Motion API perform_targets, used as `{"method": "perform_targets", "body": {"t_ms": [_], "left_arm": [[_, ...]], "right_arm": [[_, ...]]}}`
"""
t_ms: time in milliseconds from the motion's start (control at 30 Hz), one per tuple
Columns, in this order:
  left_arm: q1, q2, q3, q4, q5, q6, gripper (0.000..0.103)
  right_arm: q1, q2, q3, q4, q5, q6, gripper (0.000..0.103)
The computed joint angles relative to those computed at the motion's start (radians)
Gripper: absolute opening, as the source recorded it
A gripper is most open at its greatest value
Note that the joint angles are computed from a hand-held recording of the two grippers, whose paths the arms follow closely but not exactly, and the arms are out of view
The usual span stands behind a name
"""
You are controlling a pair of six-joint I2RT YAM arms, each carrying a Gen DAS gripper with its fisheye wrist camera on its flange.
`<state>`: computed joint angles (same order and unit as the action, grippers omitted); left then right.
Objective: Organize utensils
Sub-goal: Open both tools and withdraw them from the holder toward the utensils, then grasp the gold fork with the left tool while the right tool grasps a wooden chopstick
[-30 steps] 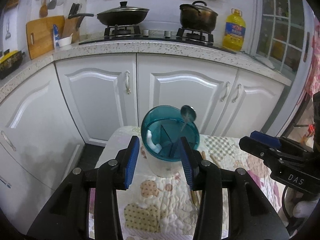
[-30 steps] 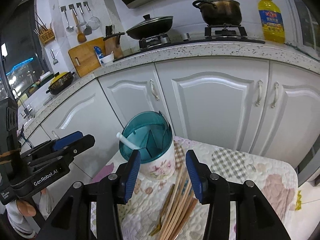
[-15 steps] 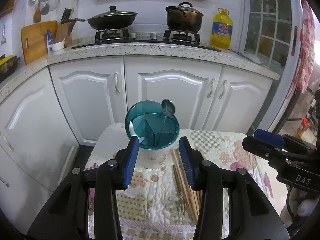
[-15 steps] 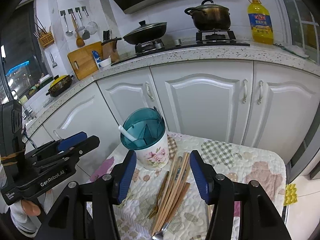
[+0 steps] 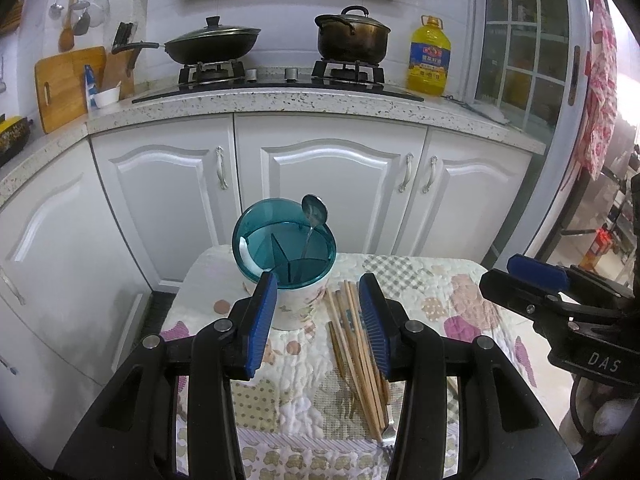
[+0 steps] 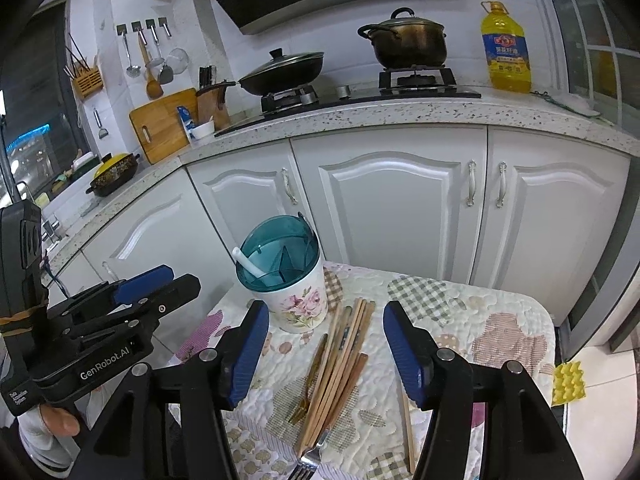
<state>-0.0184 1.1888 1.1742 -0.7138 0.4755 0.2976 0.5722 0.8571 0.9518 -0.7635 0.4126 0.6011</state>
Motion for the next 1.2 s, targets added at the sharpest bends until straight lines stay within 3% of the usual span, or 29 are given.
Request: {"method": "perform_targets", "body": {"t_ms": [467, 700, 800, 933, 1200], "left_arm": [[-0.015, 0.034, -0.013, -0.014, -0.005, 0.001, 0.043], [0.027, 0.150, 0.012, -0.074, 0.057, 0.023, 0.043], [0.035, 0.186, -0.003, -0.075, 0.051, 0.041, 0.043], [0.042, 0.232, -0.024, -0.054, 0.020, 0.049, 0.043], [0.050, 0.309, -0.032, 0.004, -0.038, 0.054, 0.043]], "right_arm": [[-0.019, -0.004, -0.022, -0.034, -0.004, 0.023, 0.065], [-0.145, 0.004, -0.108, 0.015, -0.149, -0.026, 0.065], [-0.214, 0.046, -0.160, 0.080, -0.255, -0.051, 0.057], [-0.293, 0.209, -0.201, 0.215, -0.398, -0.084, 0.056], [-0.323, 0.653, -0.044, 0.345, -0.378, -0.130, 0.057]]}}
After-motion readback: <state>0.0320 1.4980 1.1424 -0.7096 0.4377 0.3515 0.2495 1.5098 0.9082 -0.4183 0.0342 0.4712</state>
